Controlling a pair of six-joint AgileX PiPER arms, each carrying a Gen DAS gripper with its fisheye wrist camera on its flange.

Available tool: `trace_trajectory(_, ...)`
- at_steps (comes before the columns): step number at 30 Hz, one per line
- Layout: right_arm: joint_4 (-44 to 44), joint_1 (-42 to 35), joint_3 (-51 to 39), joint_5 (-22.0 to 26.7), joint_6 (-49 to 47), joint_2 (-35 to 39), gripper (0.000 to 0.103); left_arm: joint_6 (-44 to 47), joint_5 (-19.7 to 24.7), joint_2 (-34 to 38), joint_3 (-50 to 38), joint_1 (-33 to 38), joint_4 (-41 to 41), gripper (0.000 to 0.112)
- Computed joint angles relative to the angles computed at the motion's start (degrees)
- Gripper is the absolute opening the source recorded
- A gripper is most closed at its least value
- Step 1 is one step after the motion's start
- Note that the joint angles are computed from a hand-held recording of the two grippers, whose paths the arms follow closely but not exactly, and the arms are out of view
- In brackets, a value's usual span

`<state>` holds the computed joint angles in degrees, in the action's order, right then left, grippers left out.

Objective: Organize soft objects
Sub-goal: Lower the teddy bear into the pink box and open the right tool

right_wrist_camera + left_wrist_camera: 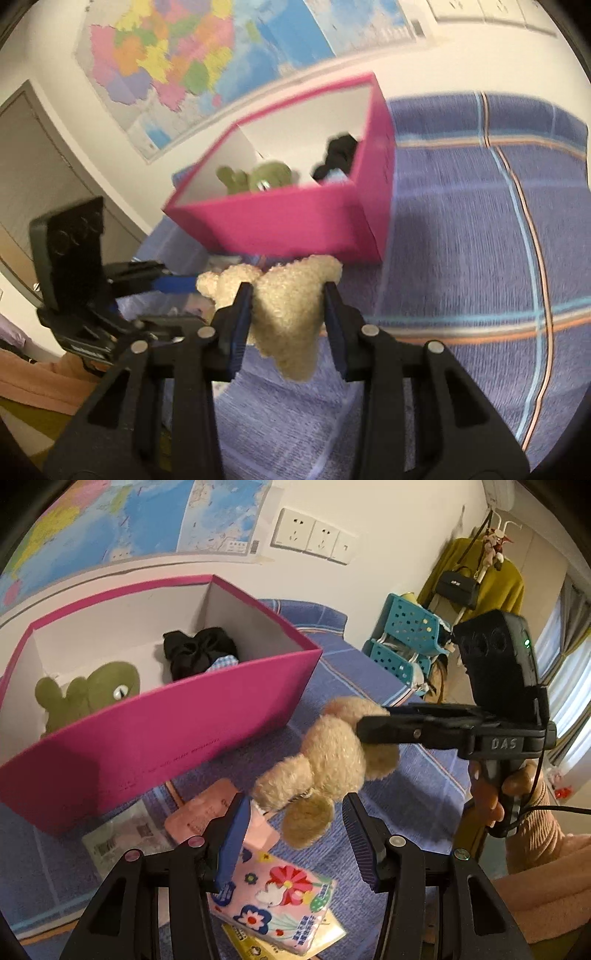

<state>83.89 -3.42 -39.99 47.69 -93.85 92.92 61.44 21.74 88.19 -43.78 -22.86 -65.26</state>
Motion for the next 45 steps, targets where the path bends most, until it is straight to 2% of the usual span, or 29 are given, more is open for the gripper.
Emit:
trace_trajectory(4, 0.54, 0.68, -1.81, 1.58, 0.89, -1.81, 0.040, -3.04, -0.17, -0.31, -2.14, -0.06, 2.49, 0.053)
trace_trajectory(9, 0.36, 1.86, -5.91, 1.27, 2.94, -2.25, 0.040, -7.08, -0.73, -1.55, -5.00, 0.95, 6.40, 0.053)
trace_trajectory(11, -0.15, 2.69, -8.44, 0.31, 4.54, -2.01, 0.040, -13.81, -1.03, -1.33, -7.38, 1.05, 13.00, 0.052)
trace_trajectory(15, -0.24, 4.28, -12.82, -1.55, 6.81, -0.59, 0.041, -21.51, -1.07, 0.10, -11.79, 1.89, 20.81, 0.052)
trace_trajectory(18, -0.92, 5.23, -16.17, -2.74, 8.85, 1.28, 0.041, -22.59, 0.20, 2.07, -15.05, 3.27, 21.76, 0.052)
trace_trajectory(22, -3.39, 6.81, -20.77, -4.85, 12.37, 4.25, 0.041, -27.78, 0.62, 5.10, -19.05, 3.73, 26.89, 0.052)
trace_trajectory(31, -10.37, 9.40, -27.75, -9.14, 20.51, 10.41, 0.044, -34.82, 2.52, 12.59, -25.54, 4.28, 32.32, 0.052)
trace_trajectory(34, -12.74, 10.37, -28.22, -12.38, 23.47, 11.08, 0.046, -36.56, 2.99, 14.20, -26.79, 4.28, 33.90, 0.052)
trace_trajectory(35, -12.57, 10.54, -27.77, -13.85, 23.64, 10.81, 0.046, -38.46, 3.21, 14.88, -27.48, 4.19, 35.58, 0.053)
trace_trajectory(40, -12.39, 10.01, -26.27, -15.33, 22.57, 9.34, 0.046, -40.01, 3.92, 16.02, -27.84, 5.08, 36.85, 0.053)
trace_trajectory(45, -11.58, 10.06, -23.55, -15.25, 19.67, 7.56, 0.046, -35.56, 2.24, 13.68, -24.36, 6.14, 32.84, 0.053)
